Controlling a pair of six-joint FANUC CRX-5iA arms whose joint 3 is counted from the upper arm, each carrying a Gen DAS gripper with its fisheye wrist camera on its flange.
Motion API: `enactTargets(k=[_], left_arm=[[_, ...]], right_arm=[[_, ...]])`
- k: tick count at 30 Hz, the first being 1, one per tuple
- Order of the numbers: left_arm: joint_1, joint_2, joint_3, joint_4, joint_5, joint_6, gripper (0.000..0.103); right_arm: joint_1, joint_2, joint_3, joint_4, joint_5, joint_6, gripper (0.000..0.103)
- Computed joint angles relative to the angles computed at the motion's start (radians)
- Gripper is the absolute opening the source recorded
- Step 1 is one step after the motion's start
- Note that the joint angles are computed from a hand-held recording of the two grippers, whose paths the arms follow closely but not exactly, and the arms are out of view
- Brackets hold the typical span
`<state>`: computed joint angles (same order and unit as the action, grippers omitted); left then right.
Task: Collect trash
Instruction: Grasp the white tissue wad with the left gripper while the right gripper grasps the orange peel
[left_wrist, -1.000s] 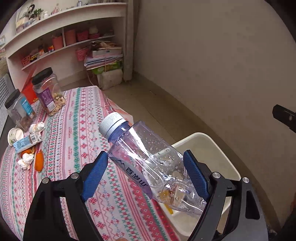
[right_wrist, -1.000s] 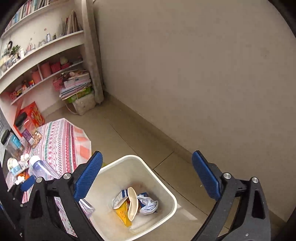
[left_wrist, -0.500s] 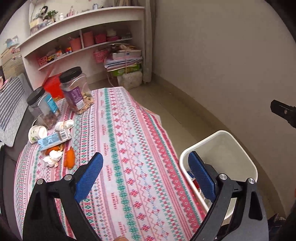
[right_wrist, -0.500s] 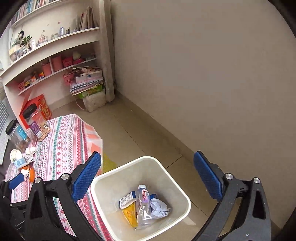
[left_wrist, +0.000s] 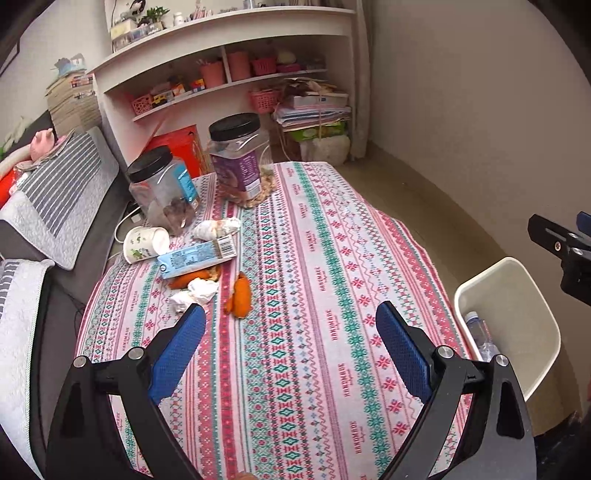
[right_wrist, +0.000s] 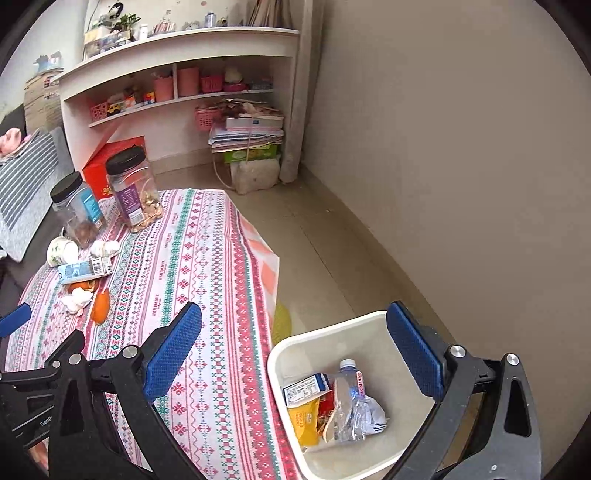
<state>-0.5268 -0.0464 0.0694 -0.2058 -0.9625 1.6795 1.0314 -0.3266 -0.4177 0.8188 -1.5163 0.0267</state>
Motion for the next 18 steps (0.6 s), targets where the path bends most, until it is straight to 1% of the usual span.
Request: enactTargets(k=[11, 16, 18], left_arm=[[0.117, -0.017, -0.037, -0.032, -0.059, -0.038, 0.09], [0.197, 0.008, -0.042, -0.029, -0.1, -0.045, 0.09], [0.234, 0.022, -0.038, -0.03, -0.105, -0.038, 0.09]], right_arm=[[-0.033, 0.157, 0.111, -0.061, 0.133, 0.1, 0.096], [-0.037, 0.228, 0.162, -0.077, 0.17, 0.165, 0.096], [-0.041, 0.253, 0.181, -0.088, 0.184, 0.19, 0.096]])
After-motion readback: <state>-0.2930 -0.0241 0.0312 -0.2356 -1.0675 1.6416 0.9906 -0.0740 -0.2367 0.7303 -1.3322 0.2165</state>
